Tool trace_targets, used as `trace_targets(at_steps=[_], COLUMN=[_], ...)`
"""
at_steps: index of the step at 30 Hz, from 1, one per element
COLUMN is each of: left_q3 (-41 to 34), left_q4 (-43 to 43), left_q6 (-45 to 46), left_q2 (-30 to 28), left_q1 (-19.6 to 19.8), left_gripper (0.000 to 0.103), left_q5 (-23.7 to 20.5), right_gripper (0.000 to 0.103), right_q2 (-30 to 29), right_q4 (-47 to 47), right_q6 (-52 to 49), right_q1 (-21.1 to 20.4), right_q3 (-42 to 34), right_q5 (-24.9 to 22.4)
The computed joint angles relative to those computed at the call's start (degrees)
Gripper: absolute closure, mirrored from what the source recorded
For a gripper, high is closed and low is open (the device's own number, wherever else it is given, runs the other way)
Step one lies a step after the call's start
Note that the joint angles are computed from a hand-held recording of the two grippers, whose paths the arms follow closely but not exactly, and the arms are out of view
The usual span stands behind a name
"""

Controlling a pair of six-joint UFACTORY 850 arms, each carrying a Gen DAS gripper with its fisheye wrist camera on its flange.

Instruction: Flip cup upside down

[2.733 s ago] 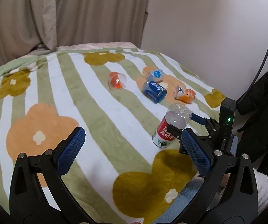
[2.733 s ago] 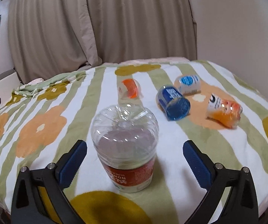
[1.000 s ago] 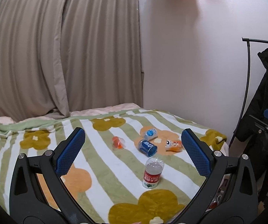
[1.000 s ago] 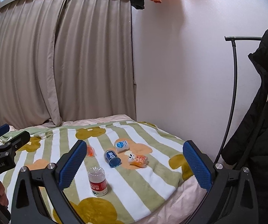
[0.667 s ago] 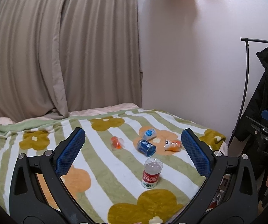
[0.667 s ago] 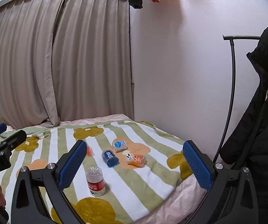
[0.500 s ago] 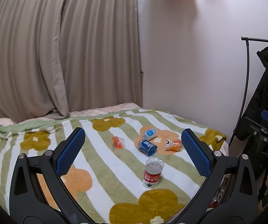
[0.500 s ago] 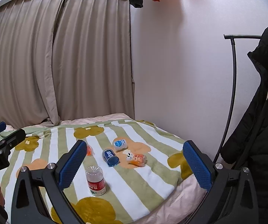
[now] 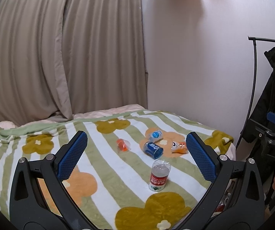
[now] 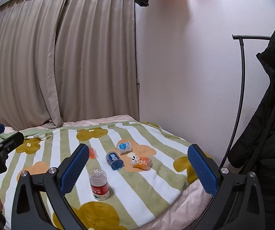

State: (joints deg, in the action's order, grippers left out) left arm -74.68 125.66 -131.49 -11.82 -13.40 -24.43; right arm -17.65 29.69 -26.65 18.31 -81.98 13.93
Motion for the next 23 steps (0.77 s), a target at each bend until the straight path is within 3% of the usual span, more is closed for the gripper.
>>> trace_targets(at_steps=[10,23], left_q3=[0.3,1.7], left_q4=[2.0,2.3], left_q6=[-1.7,0.1], left_q2=[0.1,0.1], left_q1=[0.8,-0.3], left_gripper=[0.0,0.0], left_q5=[1.3,-4.9], right_gripper=[0.0,0.0], right_q2=[-0.1,-0.2], right_q4=[0.5,-0.1], right_q6=[-0.5,-0.1], right_q1=[0.0,0.1], right_q3=[-0.3,-0.2], right_q5=[-0.3,-0.6])
